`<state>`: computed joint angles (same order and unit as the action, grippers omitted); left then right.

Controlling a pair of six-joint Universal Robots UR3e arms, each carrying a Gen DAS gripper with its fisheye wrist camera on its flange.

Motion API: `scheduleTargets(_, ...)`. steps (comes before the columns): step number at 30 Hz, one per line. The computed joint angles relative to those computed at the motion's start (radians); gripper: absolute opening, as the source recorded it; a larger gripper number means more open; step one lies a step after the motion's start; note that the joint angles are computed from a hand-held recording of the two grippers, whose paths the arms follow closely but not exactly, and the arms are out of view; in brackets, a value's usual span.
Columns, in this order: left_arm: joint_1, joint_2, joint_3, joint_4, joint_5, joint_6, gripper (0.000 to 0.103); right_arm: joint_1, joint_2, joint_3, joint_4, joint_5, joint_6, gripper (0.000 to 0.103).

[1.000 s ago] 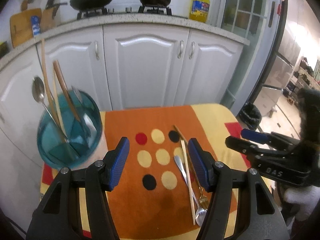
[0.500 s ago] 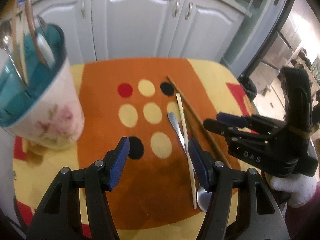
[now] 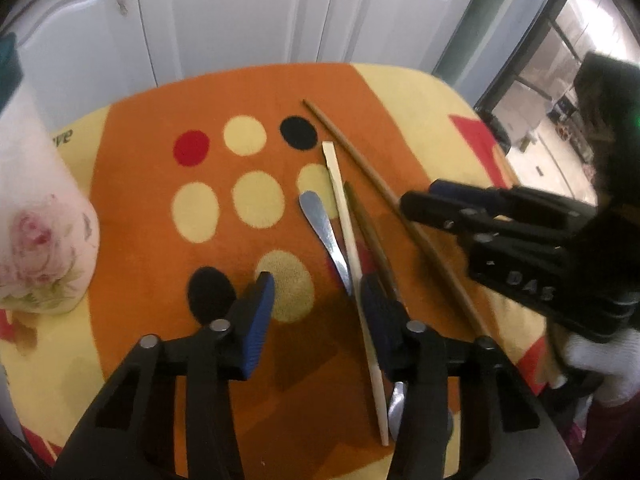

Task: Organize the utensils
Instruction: 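Reach down and grasp the pale wooden chopstick with the left tool, then grasp the dark wooden chopstick with the right tool while the left tool holds its chopstick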

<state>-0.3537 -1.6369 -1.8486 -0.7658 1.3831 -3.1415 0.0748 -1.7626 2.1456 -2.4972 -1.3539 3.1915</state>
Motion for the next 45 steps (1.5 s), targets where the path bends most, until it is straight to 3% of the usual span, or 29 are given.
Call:
scheduleTargets(3,-0.001,-0.009,0.005,0.010,0.000,0.008,0.038,-0.003,0.000,-0.005,0.008,0.002,-0.005,0.031)
scheduleTargets(4,0.001,-0.008,0.004,0.011,0.000,0.011,0.025,-0.005,0.000,-0.006,0.009,0.006,-0.004,0.032)
scheduleTargets(6,-0.004,-0.009,0.008,0.002,0.038,0.020,0.009,-0.010,0.000,-0.007,0.011,0.016,-0.002,0.032)
scheduleTargets(14,0.060,0.040,-0.019,-0.058,-0.082,0.043,0.010,-0.005,0.008,-0.014,0.013,0.018,-0.005,0.032)
scheduleTargets(18,0.035,0.043,-0.008,-0.093,-0.121,0.059,0.023,-0.007,0.010,-0.016,0.019,0.022,-0.004,0.032)
scheduleTargets(20,0.020,0.032,-0.007,-0.092,-0.120,0.059,0.024,-0.006,0.011,-0.024,0.029,0.020,-0.004,0.032)
scheduleTargets(23,-0.003,0.020,-0.002,-0.069,-0.085,0.059,0.023,-0.003,0.016,-0.028,0.031,0.019,-0.001,0.032)
scheduleTargets(25,-0.004,0.019,0.005,-0.078,-0.069,0.058,0.011,-0.002,0.017,-0.030,0.033,0.018,-0.003,0.032)
scheduleTargets(27,0.018,0.036,-0.008,-0.089,-0.072,0.063,0.006,0.002,0.019,-0.032,0.034,0.015,-0.004,0.032)
scheduleTargets(31,0.093,0.109,-0.083,-0.091,-0.069,0.078,0.005,0.004,0.016,-0.035,0.042,0.018,-0.015,0.031)
scheduleTargets(37,0.187,0.221,-0.158,-0.158,-0.067,0.115,0.004,0.039,0.017,-0.047,0.052,-0.027,-0.028,0.021)
scheduleTargets(40,0.196,0.269,-0.176,-0.203,-0.083,0.141,0.004,0.072,0.015,-0.071,0.097,-0.076,-0.045,0.017)
scheduleTargets(45,0.176,0.275,-0.159,-0.202,-0.083,0.147,0.008,0.056,-0.033,-0.069,0.194,-0.058,-0.093,0.016)
